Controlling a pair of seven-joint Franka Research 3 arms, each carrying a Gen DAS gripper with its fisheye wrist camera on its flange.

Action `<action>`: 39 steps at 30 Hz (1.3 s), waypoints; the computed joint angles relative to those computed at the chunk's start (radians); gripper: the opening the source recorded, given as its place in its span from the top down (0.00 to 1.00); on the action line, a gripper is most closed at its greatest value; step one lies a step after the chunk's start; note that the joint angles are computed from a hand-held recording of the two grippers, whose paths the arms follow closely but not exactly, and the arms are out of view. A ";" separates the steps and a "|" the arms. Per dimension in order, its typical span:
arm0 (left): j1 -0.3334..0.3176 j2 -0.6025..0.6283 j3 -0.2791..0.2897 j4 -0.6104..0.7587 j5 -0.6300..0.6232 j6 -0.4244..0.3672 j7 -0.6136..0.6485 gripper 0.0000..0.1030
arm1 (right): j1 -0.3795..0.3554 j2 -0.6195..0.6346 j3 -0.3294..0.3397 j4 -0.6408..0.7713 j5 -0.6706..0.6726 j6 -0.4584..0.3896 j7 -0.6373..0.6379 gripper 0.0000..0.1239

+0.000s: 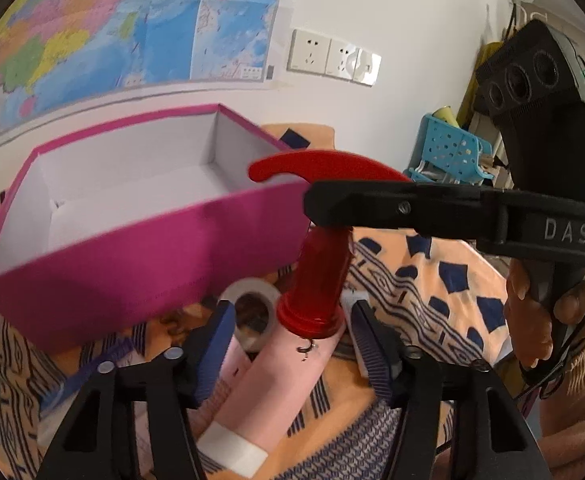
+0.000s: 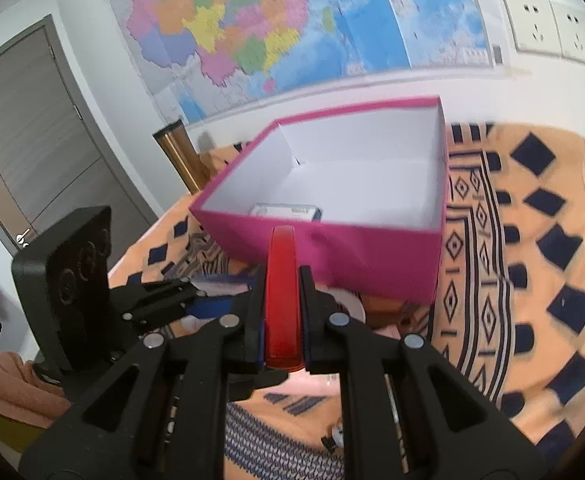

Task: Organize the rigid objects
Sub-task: 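Carry the red plug over the magenta box and release it inside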

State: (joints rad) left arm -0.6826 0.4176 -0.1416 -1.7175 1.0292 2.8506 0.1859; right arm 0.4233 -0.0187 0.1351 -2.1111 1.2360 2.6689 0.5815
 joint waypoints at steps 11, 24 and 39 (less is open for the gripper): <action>0.002 0.055 0.004 0.161 -0.052 -0.091 0.148 0.64 | -0.027 0.067 -0.002 0.155 0.000 -0.023 -0.033 0.88; 0.082 0.203 -0.036 0.375 -0.390 -0.134 0.472 0.64 | -0.091 0.270 0.022 0.410 -0.167 -0.061 0.128 0.88; 0.076 0.301 -0.010 0.486 -0.566 -0.222 0.605 0.64 | -0.042 0.455 -0.018 0.575 -0.693 -0.083 0.540 0.77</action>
